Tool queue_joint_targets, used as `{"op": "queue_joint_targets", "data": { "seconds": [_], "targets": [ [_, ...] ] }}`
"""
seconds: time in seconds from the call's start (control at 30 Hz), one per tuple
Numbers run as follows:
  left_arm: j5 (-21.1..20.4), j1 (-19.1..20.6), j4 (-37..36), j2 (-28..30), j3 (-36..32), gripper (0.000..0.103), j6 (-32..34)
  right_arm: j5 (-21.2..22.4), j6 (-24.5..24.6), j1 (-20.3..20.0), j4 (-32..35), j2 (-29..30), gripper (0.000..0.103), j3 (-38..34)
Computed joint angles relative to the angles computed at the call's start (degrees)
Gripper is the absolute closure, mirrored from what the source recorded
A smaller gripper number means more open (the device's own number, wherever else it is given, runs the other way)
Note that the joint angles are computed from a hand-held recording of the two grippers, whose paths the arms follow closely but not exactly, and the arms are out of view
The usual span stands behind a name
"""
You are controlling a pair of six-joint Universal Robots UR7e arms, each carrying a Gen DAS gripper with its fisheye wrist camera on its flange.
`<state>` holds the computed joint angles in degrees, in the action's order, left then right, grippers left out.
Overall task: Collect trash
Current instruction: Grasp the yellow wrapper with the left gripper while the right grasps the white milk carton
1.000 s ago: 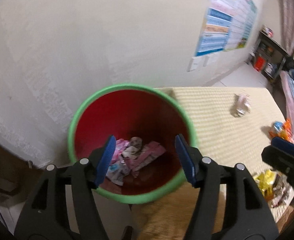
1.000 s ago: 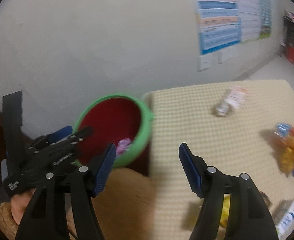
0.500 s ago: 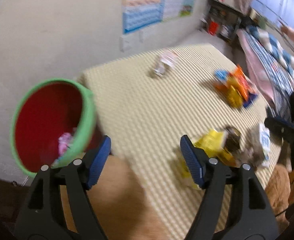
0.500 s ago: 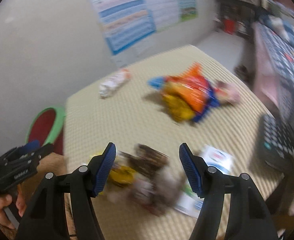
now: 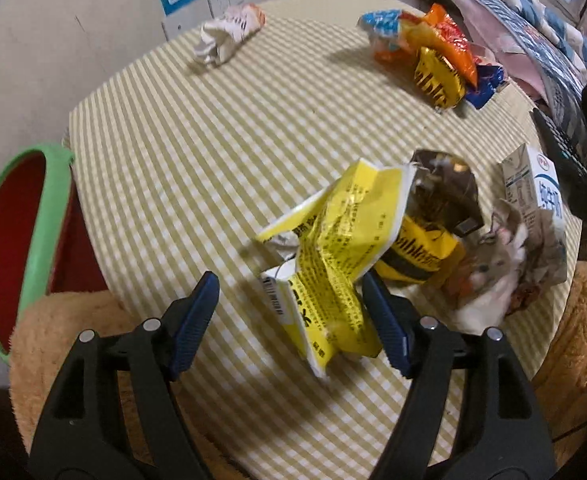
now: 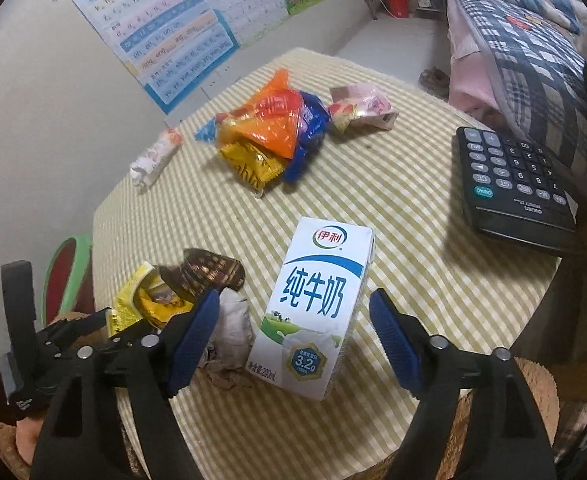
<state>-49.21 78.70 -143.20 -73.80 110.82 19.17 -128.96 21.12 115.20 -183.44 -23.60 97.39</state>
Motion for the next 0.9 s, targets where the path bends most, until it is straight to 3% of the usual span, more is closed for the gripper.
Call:
{"op": "queue_joint_targets", "data": {
  "seconds": [0.07,0.2,0.37,0.43,0.5,0.8,0.9],
  "targets": [
    [-0.54,0.18,0.07,-0.19,-0.30,0.033,-0.51,0.57,1.13,-0.54,2.10,0.44,0.027,-0.68],
    [-0.97,0.38,-0.31,-0.54,-0.39,0.059,-0.37,-0.47,1.54,-0.92,3.40,1.55,0.027,-2.00],
    [-0.50,0.09,-1.71,-0.83,0.32,0.062,0.79,-0.84,2.97,-1.86,5.41,2.31,0.028,-3.00],
    [0.03,-0.02,-3.03,-1.10,0.70,0.062,1.11,-0.62,3.26,-2.18,4.59,2.42,0.032,-2.50],
    [0.03,0.15,-3.62,-1.15,0.35,0.063,0.82,-0.47,3.28,-2.32,3.72,2.24,0.043,-1.92],
    [0.91,-0.19,-7.37,-1.49,0.54,0.062,2.02,-3.15,2.03,-1.86,6.75,3.62,0.039,-4.26],
    [1.09,-0.53,-8.89,-1.70,1.10,0.062,3.41,-2.53,1.46,-2.02,4.51,3.63,0.044,-3.47]
  ]
}}
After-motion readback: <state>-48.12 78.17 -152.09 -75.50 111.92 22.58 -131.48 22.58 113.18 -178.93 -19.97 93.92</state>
